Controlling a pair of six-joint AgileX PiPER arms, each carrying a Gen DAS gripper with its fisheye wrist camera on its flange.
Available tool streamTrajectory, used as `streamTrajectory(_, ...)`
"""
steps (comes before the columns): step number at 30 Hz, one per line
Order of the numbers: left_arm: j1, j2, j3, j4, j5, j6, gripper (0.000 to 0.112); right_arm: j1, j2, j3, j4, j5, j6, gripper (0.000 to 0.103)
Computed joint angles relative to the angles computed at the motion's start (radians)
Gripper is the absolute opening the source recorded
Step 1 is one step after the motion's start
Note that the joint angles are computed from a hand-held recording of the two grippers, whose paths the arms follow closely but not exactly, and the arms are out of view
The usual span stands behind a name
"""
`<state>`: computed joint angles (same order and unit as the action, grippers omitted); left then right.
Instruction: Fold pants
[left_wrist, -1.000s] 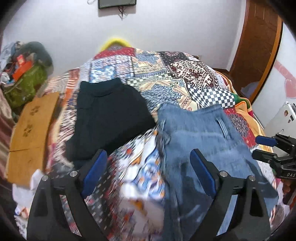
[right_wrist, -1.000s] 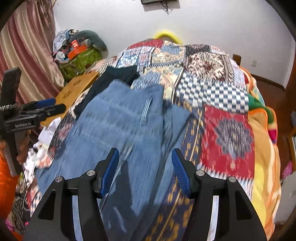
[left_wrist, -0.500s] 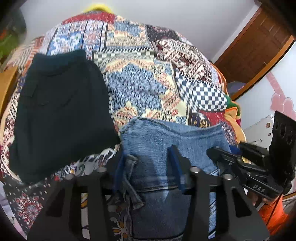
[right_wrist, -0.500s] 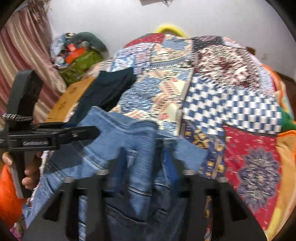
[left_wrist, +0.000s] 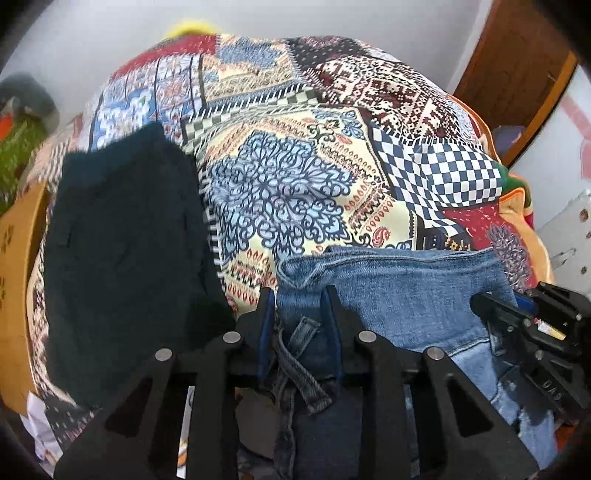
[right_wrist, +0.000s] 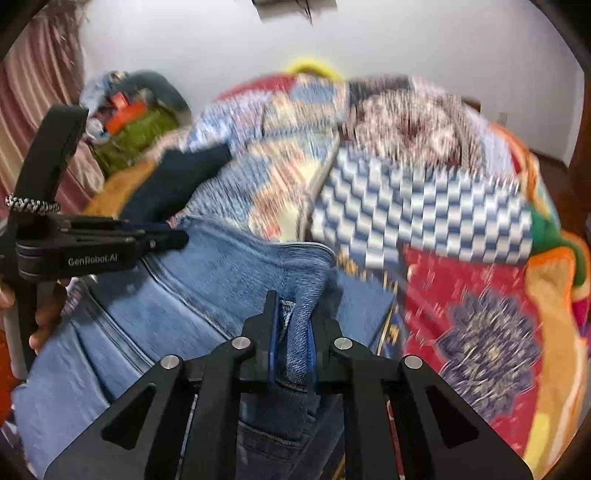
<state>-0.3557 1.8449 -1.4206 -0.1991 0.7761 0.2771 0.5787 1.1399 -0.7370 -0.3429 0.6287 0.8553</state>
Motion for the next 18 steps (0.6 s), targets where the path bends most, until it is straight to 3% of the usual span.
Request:
streamTrajectory(6,-0.031,-0.112,0.045,0.137,0.010,-0.065,0.034,0.056,-0.034,-0.105,0.003,0.195,-0.015,0.020)
streamTrajectory(7,-0.028,-0.161,0.078,0.140,-0.003,-0.054,0.037,0.106,-0.060,-0.124,-0.043,0.263,0.040,0.020)
streamTrajectory(8,-0.025,-0.200,0.106,0.128,-0.011,-0.040,0.046,0.133,-0.087,-0.122,-0.065,0.292,0.068,0.024)
streamTrajectory(9,-0.018,-0.249,0.144,0.103,-0.021,-0.016,0.057,0.135,-0.109,-0.120,-0.062,0.296,0.063,0.027)
streamTrajectory(11,-0.015,-0.314,0.194,0.071,-0.028,0.015,0.062,0.220,-0.166,-0.122,-0.095,0.346,0.128,0.045)
streamTrajectory(14,-0.036,-0.393,0.274,0.084,-0.028,0.016,0.065,0.374,-0.198,-0.117,-0.151,0.408,0.232,0.048)
streamTrajectory(18,-0.067,-0.452,0.388,0.163,-0.044,-0.032,0.072,0.450,-0.175,-0.084,-0.119,0.404,0.270,0.050)
